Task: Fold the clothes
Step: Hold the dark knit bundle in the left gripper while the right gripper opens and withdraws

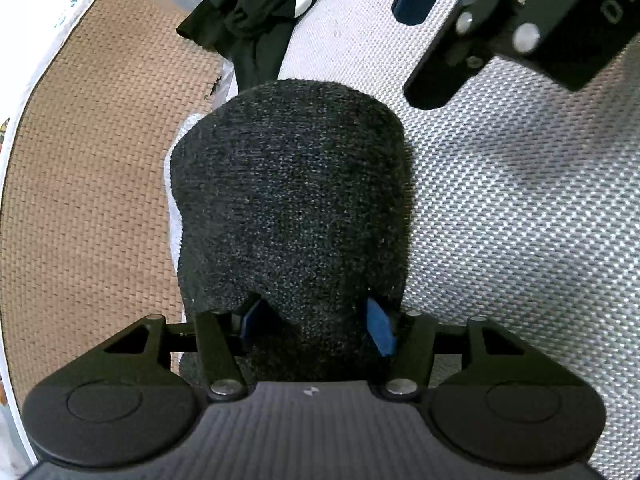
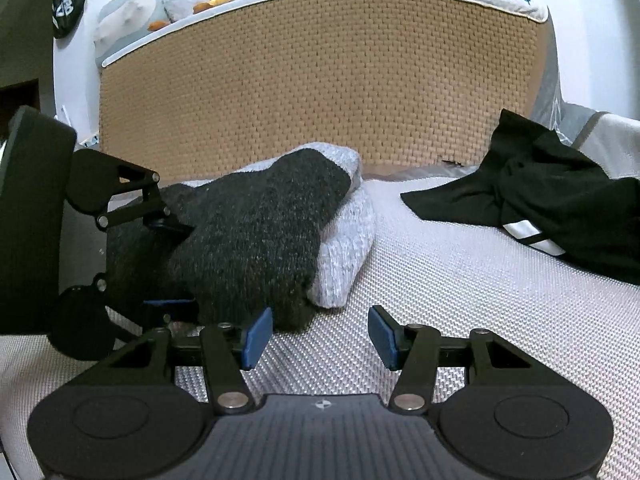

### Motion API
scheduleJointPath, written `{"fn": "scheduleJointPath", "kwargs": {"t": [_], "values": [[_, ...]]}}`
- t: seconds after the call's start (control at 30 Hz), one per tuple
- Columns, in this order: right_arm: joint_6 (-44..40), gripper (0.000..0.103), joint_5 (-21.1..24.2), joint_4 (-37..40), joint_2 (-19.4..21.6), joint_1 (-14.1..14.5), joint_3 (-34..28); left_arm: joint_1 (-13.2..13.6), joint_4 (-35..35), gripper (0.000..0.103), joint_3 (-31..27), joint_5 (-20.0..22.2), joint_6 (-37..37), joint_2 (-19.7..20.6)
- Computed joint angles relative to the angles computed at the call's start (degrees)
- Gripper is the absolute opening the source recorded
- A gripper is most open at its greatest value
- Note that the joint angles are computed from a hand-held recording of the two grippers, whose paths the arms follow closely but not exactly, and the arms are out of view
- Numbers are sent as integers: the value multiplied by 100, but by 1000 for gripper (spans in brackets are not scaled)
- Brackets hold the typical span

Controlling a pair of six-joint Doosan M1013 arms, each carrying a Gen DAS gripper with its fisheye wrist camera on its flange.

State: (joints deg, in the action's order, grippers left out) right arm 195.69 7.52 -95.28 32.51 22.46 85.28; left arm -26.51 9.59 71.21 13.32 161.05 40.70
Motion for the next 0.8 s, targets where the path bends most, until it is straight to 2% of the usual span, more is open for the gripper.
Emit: {"fn": "scheduleJointPath", "kwargs": {"t": [0.3, 0.43, 0.8], "values": [[-445, 57, -31, 589, 22, -18, -27, -31, 702, 60, -154, 99, -668, 102], [-377, 57, -36, 583, 16, -25, -1, -39, 832, 60, -262, 171, -781, 160], [-982, 57, -64, 1313, 47, -52, -29, -81, 1421, 62, -414, 366, -1430, 246]]}}
